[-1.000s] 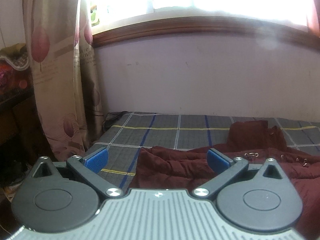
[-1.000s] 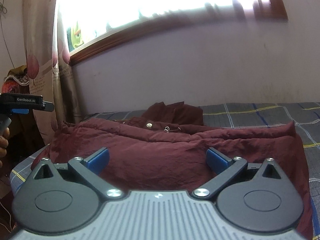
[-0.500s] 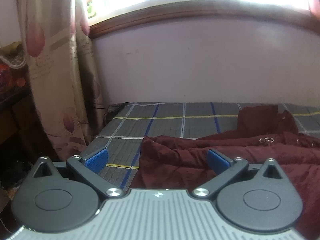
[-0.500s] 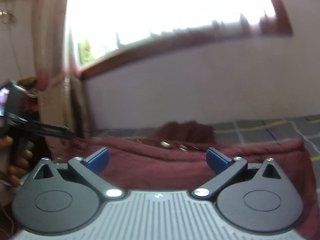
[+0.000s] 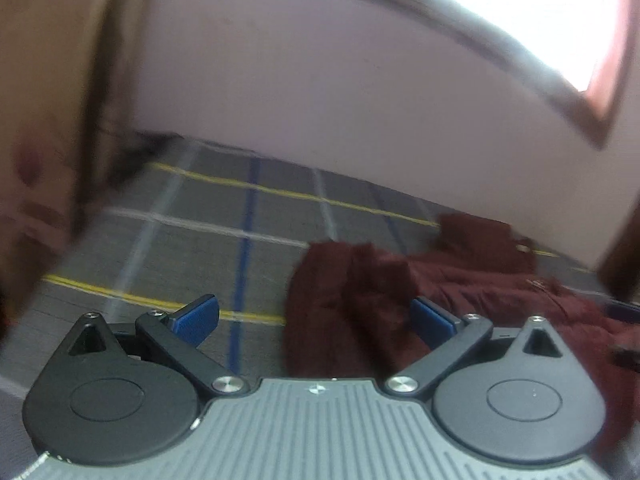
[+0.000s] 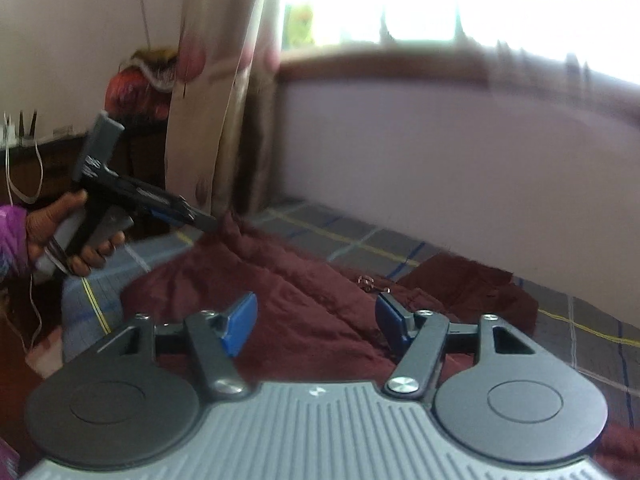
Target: Fold large clothes
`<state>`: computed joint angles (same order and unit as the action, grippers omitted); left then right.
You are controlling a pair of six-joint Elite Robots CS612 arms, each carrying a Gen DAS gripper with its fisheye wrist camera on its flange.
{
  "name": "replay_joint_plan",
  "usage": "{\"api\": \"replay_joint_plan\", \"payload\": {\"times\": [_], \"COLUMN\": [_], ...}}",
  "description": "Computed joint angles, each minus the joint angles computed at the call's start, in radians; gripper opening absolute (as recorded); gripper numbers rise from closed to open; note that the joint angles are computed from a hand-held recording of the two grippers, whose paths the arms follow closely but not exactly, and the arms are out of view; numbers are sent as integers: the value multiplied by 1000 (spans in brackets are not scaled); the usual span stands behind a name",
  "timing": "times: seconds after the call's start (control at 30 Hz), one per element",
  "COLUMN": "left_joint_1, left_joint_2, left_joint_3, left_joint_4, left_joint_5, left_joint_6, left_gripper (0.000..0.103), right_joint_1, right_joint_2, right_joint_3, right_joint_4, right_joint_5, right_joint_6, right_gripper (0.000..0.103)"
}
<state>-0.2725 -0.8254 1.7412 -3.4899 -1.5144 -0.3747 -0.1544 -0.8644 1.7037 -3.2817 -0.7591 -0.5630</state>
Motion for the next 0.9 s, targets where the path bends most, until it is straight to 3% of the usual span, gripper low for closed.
{"api": "replay_joint_plan", "payload": {"times": [0.1, 0.17, 0.23, 0.3, 0.4, 0.5, 0.53, 0.6, 0.73, 0.9], "left_joint_1": [33, 52, 80, 107, 124, 120, 117, 110, 72, 13], "left_joint_2": [37, 61, 90, 142, 186, 192, 190, 186, 159, 112], "left_joint_3": [-34, -74, -136, -217, -272, -269, -257, -222, -125, -43], "left_joint_4": [-17, 37, 145, 235, 214, 181, 156, 87, -120, -254], "left_joint_5": [-144, -249, -417, -594, -692, -688, -681, -696, -573, -381], "left_joint_6": [54, 69, 85, 55, 40, 2, -30, -145, -361, -536], "left_gripper": [102, 103, 103, 103, 103, 99, 85, 71, 54, 49], "right_joint_1": [11, 13, 11, 3, -9, -15, -16, -16, -17, -22], "right_joint_2": [21, 43, 67, 89, 121, 140, 142, 144, 155, 155], "right_joint_3": [-40, -73, -109, -145, -190, -198, -196, -190, -195, -185], "right_joint_4": [64, 107, 151, 237, 329, 318, 311, 288, 262, 227], "right_joint_5": [-44, -61, -66, -33, 32, 64, 65, 66, 82, 90], "right_joint_6": [-52, -59, -36, -3, 41, 80, 84, 92, 107, 119], "right_gripper": [65, 65, 65, 66, 66, 66, 66, 67, 68, 70]}}
